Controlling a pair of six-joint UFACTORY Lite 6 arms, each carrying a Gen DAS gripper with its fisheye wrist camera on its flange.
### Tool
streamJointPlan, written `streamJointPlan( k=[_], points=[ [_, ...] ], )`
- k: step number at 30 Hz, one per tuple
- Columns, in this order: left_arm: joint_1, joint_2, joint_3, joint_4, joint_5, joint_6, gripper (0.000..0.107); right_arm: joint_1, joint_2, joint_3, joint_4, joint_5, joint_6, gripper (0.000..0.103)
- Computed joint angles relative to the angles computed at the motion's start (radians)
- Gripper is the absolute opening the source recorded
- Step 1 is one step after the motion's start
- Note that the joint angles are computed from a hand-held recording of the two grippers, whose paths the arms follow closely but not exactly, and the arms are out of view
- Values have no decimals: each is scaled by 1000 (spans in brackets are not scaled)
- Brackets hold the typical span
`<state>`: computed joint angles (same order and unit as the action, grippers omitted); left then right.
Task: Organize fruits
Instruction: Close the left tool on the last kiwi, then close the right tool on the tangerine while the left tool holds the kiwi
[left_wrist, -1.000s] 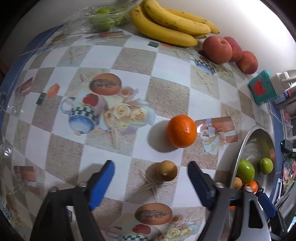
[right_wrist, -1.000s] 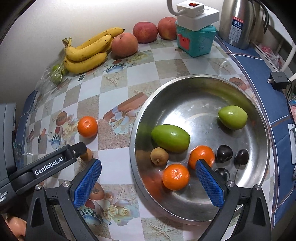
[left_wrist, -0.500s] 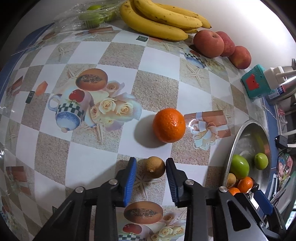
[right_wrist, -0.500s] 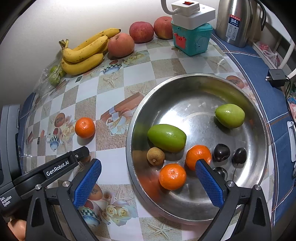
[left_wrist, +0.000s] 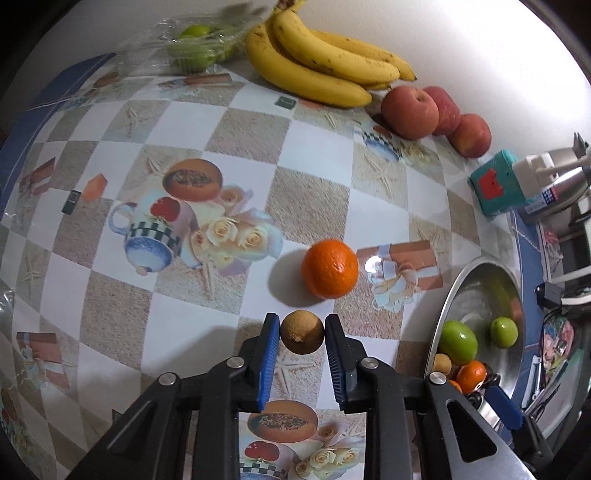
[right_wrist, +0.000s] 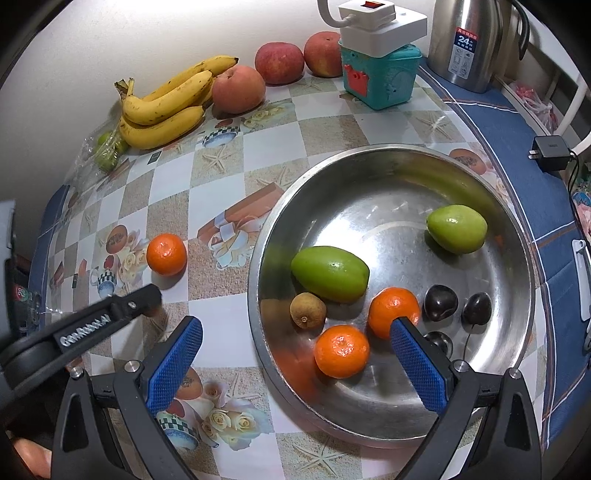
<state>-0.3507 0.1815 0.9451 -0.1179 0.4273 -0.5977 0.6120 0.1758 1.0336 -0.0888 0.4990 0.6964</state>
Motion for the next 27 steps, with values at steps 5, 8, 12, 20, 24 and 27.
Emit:
streamJointPlan(
  k=[5, 8, 12, 20, 24, 27],
  points=[
    [30, -57, -31, 39, -4, -43, 27, 24, 10, 12, -44, -7, 41, 101],
    [62, -106, -62, 63, -5, -58, 27, 43, 10, 18, -85, -22, 84, 101],
    [100, -157, -97, 88, -11, -70, 27, 69, 15, 39, -148, -36, 152, 101],
    [185, -208, -138, 146, -24, -84, 27, 87, 57, 109, -85, -84, 90, 101],
    [222, -225, -151, 175, -24, -97, 27, 102, 125, 191, -50, -89, 47, 101],
    [238, -232, -158, 167, -30, -83, 27, 99, 193, 264, 67, -91, -60, 101]
  ],
)
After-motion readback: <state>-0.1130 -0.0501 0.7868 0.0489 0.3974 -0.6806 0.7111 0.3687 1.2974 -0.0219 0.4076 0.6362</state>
